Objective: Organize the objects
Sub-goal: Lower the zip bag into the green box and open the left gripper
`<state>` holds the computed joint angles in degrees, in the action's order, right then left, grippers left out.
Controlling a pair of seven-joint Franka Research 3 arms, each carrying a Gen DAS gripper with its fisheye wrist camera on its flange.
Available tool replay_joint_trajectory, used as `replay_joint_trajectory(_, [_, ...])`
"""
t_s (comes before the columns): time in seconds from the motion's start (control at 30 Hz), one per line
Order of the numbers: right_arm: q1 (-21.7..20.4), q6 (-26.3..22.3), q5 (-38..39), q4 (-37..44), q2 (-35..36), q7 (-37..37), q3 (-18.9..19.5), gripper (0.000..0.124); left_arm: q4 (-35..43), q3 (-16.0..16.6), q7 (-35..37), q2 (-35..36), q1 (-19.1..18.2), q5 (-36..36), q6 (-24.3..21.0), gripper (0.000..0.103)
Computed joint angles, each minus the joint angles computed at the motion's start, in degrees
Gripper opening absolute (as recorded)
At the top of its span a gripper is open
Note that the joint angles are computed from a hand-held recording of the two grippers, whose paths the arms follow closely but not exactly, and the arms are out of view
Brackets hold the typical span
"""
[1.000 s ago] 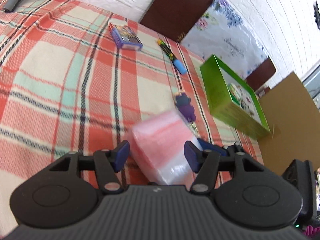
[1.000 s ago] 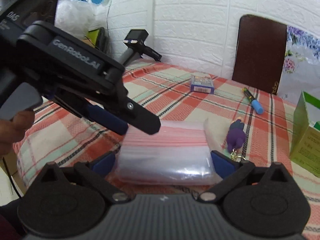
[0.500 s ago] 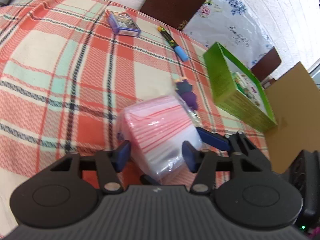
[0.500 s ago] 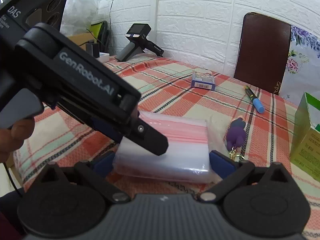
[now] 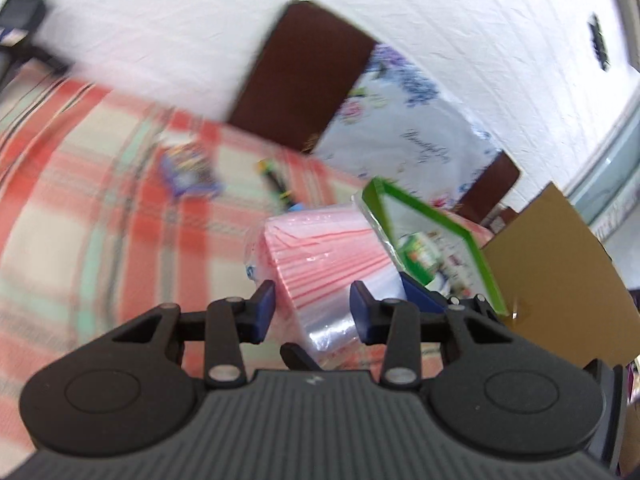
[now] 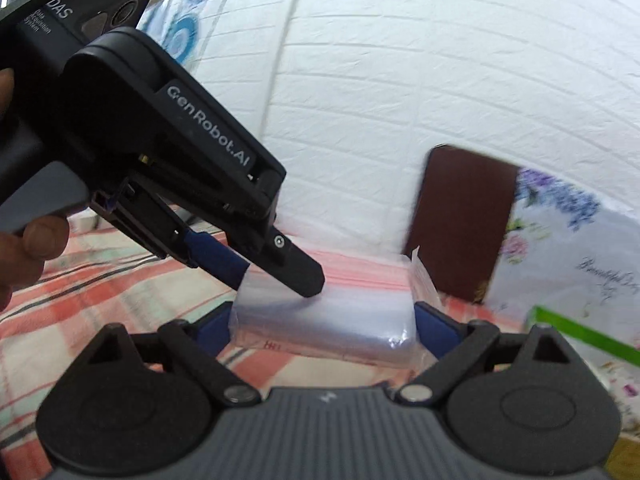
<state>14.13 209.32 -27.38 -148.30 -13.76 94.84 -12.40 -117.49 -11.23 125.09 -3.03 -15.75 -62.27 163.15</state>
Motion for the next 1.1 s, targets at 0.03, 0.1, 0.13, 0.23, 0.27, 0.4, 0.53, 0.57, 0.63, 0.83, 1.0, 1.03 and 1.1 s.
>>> replay_joint_trajectory(0.03, [-1.0,0.4,1.4,0.5,0.3,-1.0,0.2,0.095,2.1,-0.4,0.0,1.6,-0.3,0.9,0.0,0.042])
replay_joint_trajectory(0.1, [-3.3,1.0,5.2,1.4,1.0,-3.3,1.1,0.095,6.8,-1.7,0.7,5.2,-0.6,2.3,-0.2,0.042])
replay_joint_trajectory(0.13, [-4.5,1.1,6.9,2.0,1.4,-4.5,1.4,0.095,9.5,-2.6,0.5,7.3,-0.6,3.4,-0.3,0.042])
replay_joint_trajectory(0.23, [-7.0,0.4,9.3,4.6,3.1,-5.5,0.5,0.095,18.0,-5.5,-2.2,14.3,-0.9,8.9,-0.7,0.042])
replay_joint_trajectory(0.27, [-7.7,0.3,9.0,5.8,3.9,-5.2,-0.2,0.096,20.9,-6.2,-3.6,16.7,-1.3,11.3,-0.9,0.042])
replay_joint_trajectory(0.4, [-10.5,-2.0,1.7,12.6,8.9,2.0,-3.9,0.096,33.4,-6.7,-11.7,26.8,-4.0,22.0,-3.4,0.042])
replay_joint_trajectory(0.53, [-14.6,-4.4,-5.7,20.2,15.1,11.1,-4.5,0.096,48.0,-4.9,-20.1,37.4,-8.1,33.0,-7.7,0.042])
replay_joint_trajectory(0.57, [-15.8,-5.3,-6.9,22.2,16.8,13.0,-4.0,0.097,51.9,-4.1,-22.3,40.1,-9.1,35.5,-8.8,0.042])
replay_joint_trajectory(0.63, [-18.6,-8.3,-10.0,25.9,19.8,16.1,-2.1,0.1,58.9,-1.5,-27.8,45.1,-11.7,41.1,-11.0,0.045])
replay_joint_trajectory(0.83, [-7.7,-4.8,11.6,20.4,17.9,-5.3,-7.5,0.103,55.8,-1.1,-34.3,43.7,-11.3,48.5,-11.5,0.045])
replay_joint_trajectory(1.0, [-8.6,-2.7,17.6,14.4,13.1,-9.3,-4.1,0.103,41.8,-5.9,-32.7,34.7,-7.0,50.7,-4.6,0.048])
replay_joint_trajectory(1.03, [-9.1,-2.5,17.4,13.0,11.8,-8.2,-3.3,0.103,38.7,-6.9,-32.5,32.7,-6.0,51.0,-3.1,0.048])
replay_joint_trajectory(1.1, [-10.2,-1.7,18.6,9.9,9.5,-7.6,-1.5,0.103,33.7,-9.5,-31.9,29.6,-3.5,51.1,-0.6,0.048])
